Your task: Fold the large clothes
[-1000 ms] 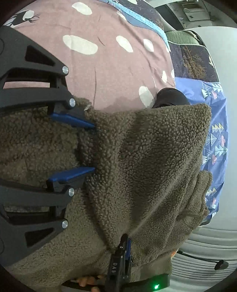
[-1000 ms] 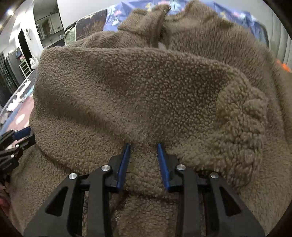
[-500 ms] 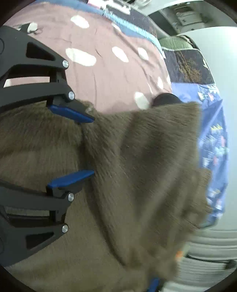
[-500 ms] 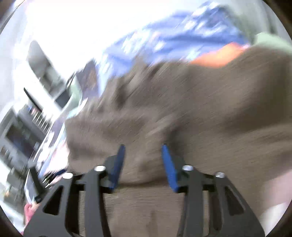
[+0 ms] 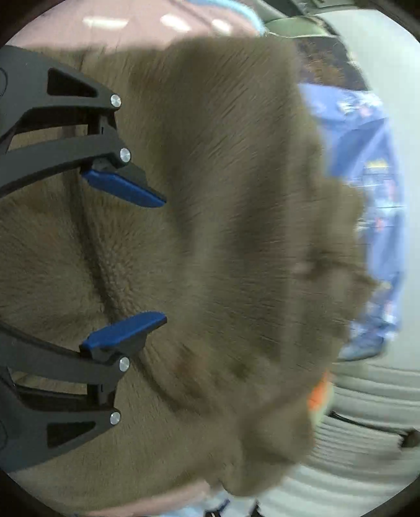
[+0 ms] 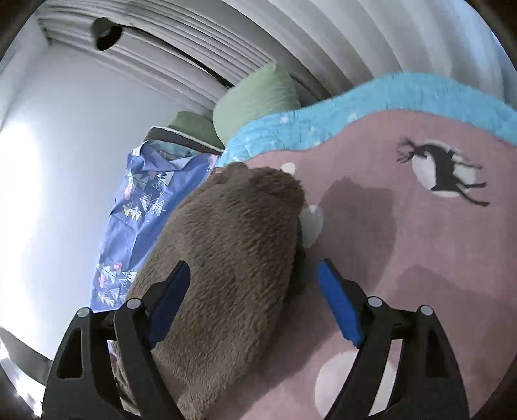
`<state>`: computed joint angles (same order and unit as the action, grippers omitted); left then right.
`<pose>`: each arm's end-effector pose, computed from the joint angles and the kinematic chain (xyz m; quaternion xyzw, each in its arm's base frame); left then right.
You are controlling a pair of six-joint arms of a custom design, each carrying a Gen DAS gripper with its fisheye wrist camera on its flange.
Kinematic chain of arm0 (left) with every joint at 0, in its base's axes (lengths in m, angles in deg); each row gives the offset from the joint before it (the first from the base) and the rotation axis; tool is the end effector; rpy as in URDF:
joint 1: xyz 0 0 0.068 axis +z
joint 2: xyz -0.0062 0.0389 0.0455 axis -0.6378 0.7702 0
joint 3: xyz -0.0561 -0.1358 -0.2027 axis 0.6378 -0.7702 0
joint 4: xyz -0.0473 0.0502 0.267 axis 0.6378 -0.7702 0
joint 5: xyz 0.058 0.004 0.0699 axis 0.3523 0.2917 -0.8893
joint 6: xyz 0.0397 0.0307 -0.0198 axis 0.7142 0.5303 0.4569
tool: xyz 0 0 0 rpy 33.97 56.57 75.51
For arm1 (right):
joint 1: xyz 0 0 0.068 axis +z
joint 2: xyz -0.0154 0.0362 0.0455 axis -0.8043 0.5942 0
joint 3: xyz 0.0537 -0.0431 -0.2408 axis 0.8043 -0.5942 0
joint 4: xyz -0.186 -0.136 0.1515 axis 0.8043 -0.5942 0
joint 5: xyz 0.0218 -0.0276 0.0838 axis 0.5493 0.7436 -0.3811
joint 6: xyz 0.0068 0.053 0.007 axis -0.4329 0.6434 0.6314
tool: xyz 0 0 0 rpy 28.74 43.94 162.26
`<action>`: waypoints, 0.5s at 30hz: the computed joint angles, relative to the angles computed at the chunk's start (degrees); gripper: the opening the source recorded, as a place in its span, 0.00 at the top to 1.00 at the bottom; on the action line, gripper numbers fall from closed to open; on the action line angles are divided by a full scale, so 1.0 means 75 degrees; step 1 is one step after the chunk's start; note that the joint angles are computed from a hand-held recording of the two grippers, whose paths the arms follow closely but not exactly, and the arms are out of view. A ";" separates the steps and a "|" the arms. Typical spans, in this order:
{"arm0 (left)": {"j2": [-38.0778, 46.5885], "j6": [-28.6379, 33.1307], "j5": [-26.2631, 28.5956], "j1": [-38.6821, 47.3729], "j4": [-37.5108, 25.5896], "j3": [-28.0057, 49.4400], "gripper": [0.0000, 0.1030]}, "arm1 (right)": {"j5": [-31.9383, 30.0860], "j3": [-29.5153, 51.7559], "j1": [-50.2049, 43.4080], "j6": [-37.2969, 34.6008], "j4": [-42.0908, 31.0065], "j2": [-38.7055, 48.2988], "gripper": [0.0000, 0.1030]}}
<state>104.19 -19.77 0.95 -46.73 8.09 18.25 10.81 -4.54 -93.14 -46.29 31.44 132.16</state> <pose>0.1891 -0.0258 0.2277 0.0615 0.9391 -0.0534 0.3338 0.1586 -0.1040 0.2550 0.4463 0.7400 0.2826 0.4163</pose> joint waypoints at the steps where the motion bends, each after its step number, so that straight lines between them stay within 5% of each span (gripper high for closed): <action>1: 0.0278 -0.0146 -0.0215 -0.0098 0.0405 -0.0279 0.31 | -0.0154 -0.0001 0.0042 0.0038 0.0214 0.0264 0.20; 4: 0.0054 -0.0207 0.0063 0.0036 0.0505 -0.0386 0.30 | -0.0206 -0.0221 -0.0150 0.0035 0.0600 0.0486 0.20; 6: -0.0073 -0.0203 0.0111 0.0049 0.0587 -0.0532 0.30 | -0.0176 -0.0231 -0.0316 0.0018 0.0976 0.0624 0.29; 7: -0.0066 -0.0225 0.0083 0.0016 0.0589 -0.0526 0.30 | -0.0183 -0.0335 -0.0295 -0.0011 0.1266 0.0633 0.56; 10: -0.0119 -0.0243 -0.0052 -0.0087 0.0596 -0.0578 0.30 | 0.0286 -0.0057 -0.0056 -0.0289 0.1170 0.0605 0.84; 15: -0.0196 -0.0277 0.0065 -0.0037 0.0618 -0.0652 0.30 | 0.0080 0.0546 0.0244 -0.0360 0.0512 -0.0571 0.89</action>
<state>102.72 -21.85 1.43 -47.01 12.72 13.36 11.41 -0.45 -91.31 -48.99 35.27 127.87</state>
